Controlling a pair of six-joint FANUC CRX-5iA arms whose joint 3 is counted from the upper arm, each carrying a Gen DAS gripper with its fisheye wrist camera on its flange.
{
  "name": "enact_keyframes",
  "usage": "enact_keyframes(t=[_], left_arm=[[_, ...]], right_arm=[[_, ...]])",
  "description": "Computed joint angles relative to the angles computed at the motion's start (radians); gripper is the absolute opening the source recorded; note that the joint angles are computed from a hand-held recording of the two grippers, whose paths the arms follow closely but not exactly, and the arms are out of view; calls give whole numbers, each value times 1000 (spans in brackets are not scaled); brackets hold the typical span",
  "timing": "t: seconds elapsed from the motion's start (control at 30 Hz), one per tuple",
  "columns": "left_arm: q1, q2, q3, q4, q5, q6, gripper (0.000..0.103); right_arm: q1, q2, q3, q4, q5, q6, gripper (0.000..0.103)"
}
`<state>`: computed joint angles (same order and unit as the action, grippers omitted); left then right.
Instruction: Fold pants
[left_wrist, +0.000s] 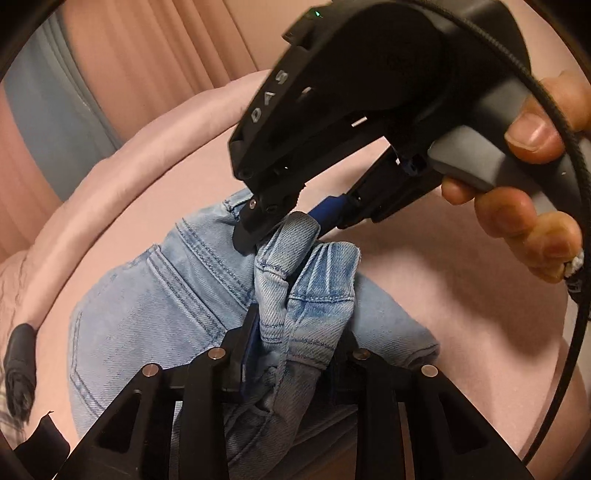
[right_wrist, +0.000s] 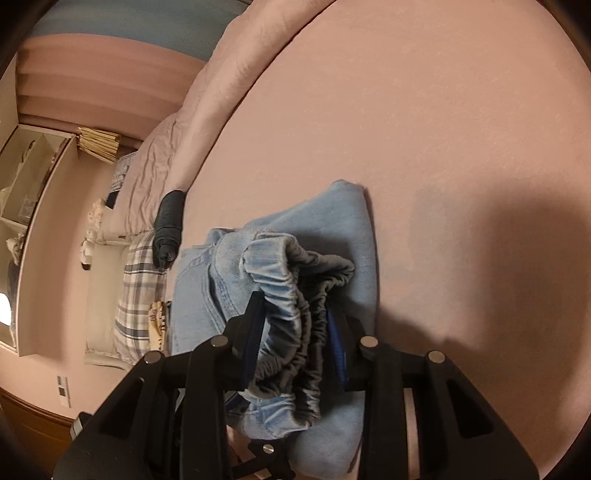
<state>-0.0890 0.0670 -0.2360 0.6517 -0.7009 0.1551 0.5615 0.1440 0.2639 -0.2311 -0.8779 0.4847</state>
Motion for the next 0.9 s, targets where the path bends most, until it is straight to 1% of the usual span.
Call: enact_keyframes(t=[0.07, 0.13, 0.17, 0.2, 0.23, 0.27, 0.3, 0.33, 0.4, 0.43, 0.5, 0.53, 0.57, 0.6, 0.63, 0.67, 0.7, 0.73, 0.77, 0.8, 0.83, 0.87, 0.9], left_arm=[[8, -4, 8, 22, -12, 2, 26], [13, -18, -10, 74, -26, -25, 26], [14, -10, 1, 66, -42, -13, 27], [16, 15, 36, 26, -88, 29, 28], [16, 37, 63, -6, -117, 63, 28], [17, 51, 70, -10, -127, 80, 28], [22, 46, 58, 13, -124, 67, 28], [26, 39, 51, 24, -127, 53, 28], [34, 39, 64, 14, -153, 60, 29], [40, 42, 71, 14, -170, 67, 29], [43, 48, 71, 29, -179, 64, 29], [42, 46, 68, 31, -174, 62, 29], [40, 45, 65, 34, -165, 60, 29], [42, 45, 68, 32, -162, 60, 29], [44, 35, 60, 28, -158, 58, 29], [50, 21, 48, 30, -162, 55, 29], [65, 11, 44, 37, -185, 51, 29], [85, 4, 40, 54, -212, 42, 29], [123, -5, 34, 96, -267, 30, 29], [165, -7, 39, 136, -342, 22, 29], [202, -12, 40, 168, -391, 19, 29], [225, -21, 34, 188, -404, 15, 29], [248, -35, 24, 203, -396, 11, 29]], right_arm=[[15, 7, 13, 38, -9, -19, 29], [31, -2, 10, 82, -2, -31, 29], [37, -8, 6, 103, 2, -39, 28], [40, -8, 9, 122, -3, -45, 28], [42, 2, 19, 141, -30, -51, 28], [46, 23, 40, 165, -82, -58, 30], [51, 39, 49, 181, -114, -59, 33], [52, 44, 47, 180, -114, -70, 38], [39, 31, 39, 151, -107, -89, 43], [49, 31, 52, 190, -141, -111, 48], [101, 38, 85, 373, -228, -150, 48], [114, 29, 82, 419, -219, -145, 48], [113, 12, 72, 421, -159, -115, 48], [102, 9, 79, 385, -123, -73, 48], [79, 31, 128, 301, -116, 10, 47], [57, 58, 168, 238, -130, 63, 46], [38, 84, 204, 182, -144, 99, 45], [11, 122, 246, 114, -173, 132, 41], [3, 145, 268, 98, -197, 136, 32], [1, 165, 284, 99, -224, 137, 29], [7, 178, 293, 121, -237, 140, 29], [14, 182, 293, 144, -239, 142, 29], [17, 184, 292, 156, -241, 144, 30]])
